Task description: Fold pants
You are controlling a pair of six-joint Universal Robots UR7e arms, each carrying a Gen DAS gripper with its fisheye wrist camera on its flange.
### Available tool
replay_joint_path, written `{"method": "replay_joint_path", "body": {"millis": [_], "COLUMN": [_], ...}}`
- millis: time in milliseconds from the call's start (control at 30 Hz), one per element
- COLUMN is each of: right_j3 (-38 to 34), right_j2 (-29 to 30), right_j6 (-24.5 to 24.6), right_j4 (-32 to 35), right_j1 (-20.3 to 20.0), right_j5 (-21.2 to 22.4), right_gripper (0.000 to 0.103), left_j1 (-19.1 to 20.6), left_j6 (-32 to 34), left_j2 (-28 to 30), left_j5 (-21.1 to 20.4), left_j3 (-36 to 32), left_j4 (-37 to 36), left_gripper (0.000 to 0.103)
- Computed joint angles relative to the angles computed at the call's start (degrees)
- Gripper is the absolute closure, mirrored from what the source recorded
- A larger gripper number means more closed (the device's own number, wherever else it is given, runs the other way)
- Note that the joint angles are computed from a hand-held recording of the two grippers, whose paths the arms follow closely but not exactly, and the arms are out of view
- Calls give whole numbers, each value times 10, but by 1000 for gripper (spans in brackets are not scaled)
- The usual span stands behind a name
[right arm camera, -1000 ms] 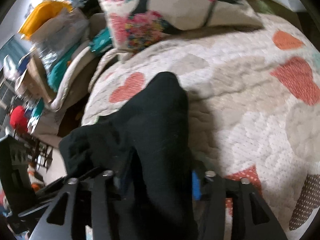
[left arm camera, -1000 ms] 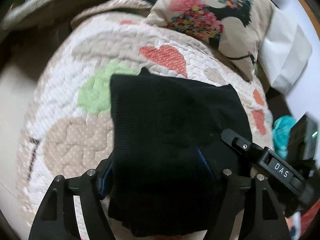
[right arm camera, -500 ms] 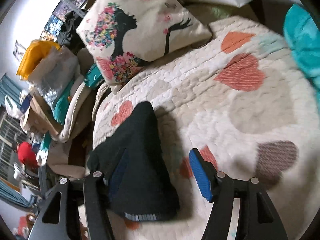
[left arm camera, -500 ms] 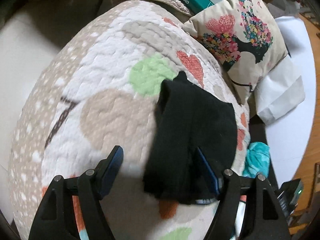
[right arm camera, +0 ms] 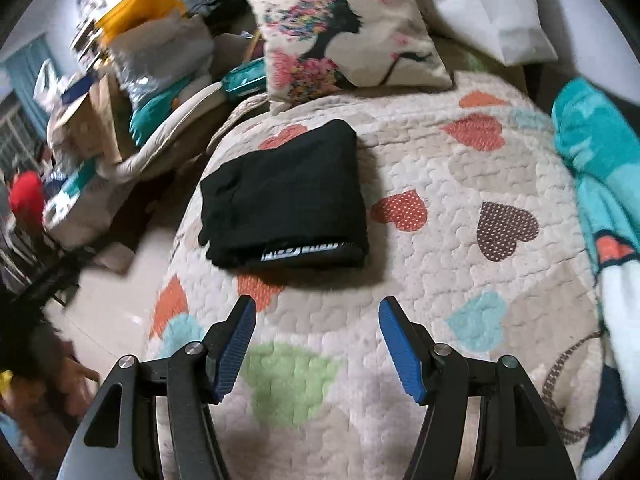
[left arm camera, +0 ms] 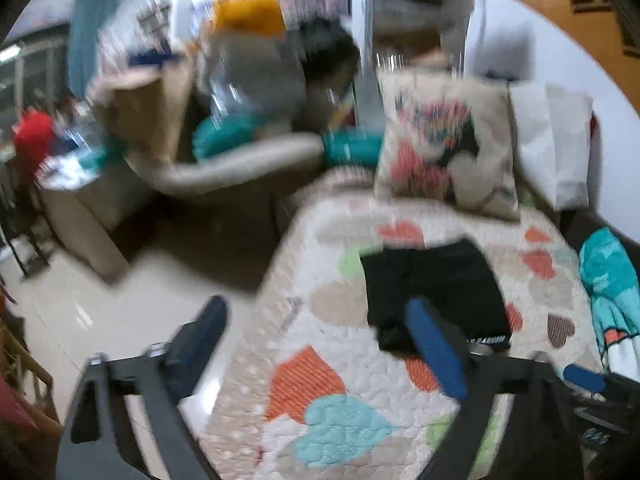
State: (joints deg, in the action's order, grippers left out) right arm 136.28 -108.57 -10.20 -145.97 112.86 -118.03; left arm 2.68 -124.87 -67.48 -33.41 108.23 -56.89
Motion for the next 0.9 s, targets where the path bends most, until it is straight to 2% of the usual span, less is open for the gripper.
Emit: {"method": "replay_joint_path", "body": {"millis": [67, 267, 333, 433, 500, 633, 900], "right_j3": [7, 22, 25, 31, 37, 43, 56], "right_j2": [-7, -29, -29, -27, -25, -24, -17], "right_j6": [-2, 4, 4, -8, -17, -28, -31], "right_j4": [-7, -15, -22, -41, -56, -68, -95], "right_j1": [12, 53, 72, 93, 104, 109, 113], "right_j5": [-5, -13, -24, -44, -56, -63, -87], "right_gripper": [34, 31, 30, 27, 26, 25, 24], "left_j1": [-35, -65, -70, -68, -63, -59, -55], "left_j6": [-65, -86, -60, 5, 22, 35, 51], "left_j2": [13, 46, 40, 23, 19, 27, 37], "left_j5": [12, -18, -19, -48, -66, -89, -97], "left_j3": [-21, -70, -60, -35, -25, -24, -25], "left_j4": [72, 118, 81, -13, -47, -54, -55], "left_gripper": [1, 0, 0, 0, 0, 0, 0]}}
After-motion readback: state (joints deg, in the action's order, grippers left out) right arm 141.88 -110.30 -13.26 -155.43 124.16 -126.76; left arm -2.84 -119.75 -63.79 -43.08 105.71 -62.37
